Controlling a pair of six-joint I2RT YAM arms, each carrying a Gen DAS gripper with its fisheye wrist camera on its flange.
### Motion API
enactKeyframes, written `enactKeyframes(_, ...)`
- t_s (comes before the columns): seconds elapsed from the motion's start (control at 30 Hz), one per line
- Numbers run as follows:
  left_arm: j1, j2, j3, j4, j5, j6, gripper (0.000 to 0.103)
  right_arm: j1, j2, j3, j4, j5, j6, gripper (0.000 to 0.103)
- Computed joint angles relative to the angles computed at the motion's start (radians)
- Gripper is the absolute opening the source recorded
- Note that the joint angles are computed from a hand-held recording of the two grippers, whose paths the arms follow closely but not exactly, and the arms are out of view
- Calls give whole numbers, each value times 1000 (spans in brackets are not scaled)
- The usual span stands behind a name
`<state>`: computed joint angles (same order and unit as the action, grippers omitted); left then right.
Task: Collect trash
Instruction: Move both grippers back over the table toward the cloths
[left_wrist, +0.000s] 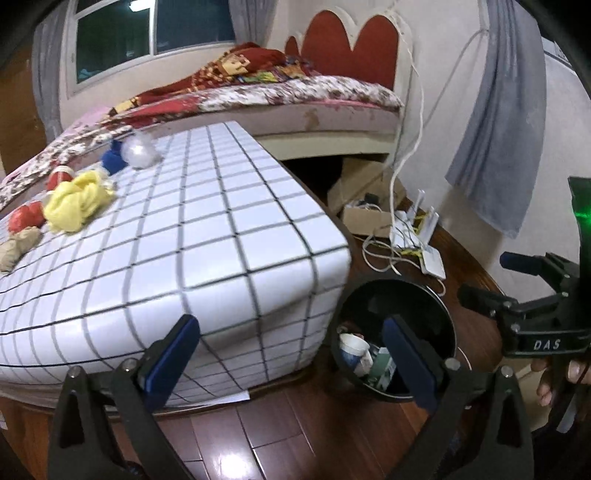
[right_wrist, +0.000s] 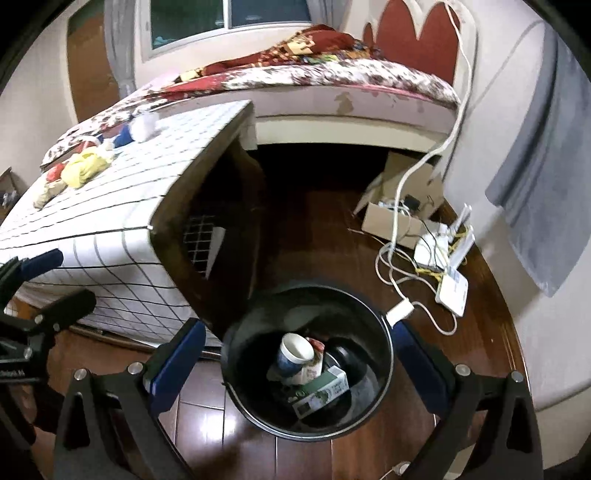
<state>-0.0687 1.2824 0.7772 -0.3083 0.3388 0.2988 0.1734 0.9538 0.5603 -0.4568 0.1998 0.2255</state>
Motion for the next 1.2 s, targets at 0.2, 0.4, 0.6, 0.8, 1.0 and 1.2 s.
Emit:
enactKeyframes(0.2, 86, 4, 35, -9, 32, 20, 102, 114, 58, 57, 52, 48, 26, 102)
enactKeyframes(0.4, 244, 50, 101, 6, 81, 36, 102, 227, 159, 142, 132, 90, 46, 102)
enactKeyframes(0.6, 412, 163, 218, 15, 122, 77, 102, 319, 305, 259, 209, 125, 65, 102)
enactKeyframes(0.8, 572, 371, 438, 53, 125, 53, 102, 394, 543, 507, 248, 90, 101, 102)
enactKeyframes(1.0, 647, 674, 825, -78, 119, 40, 102, 474, 911, 988, 74, 81, 82, 102)
enactKeyframes(1.2, 633, 992, 1286, -291, 94, 40, 101, 464, 1226, 1436, -108, 27, 101, 102)
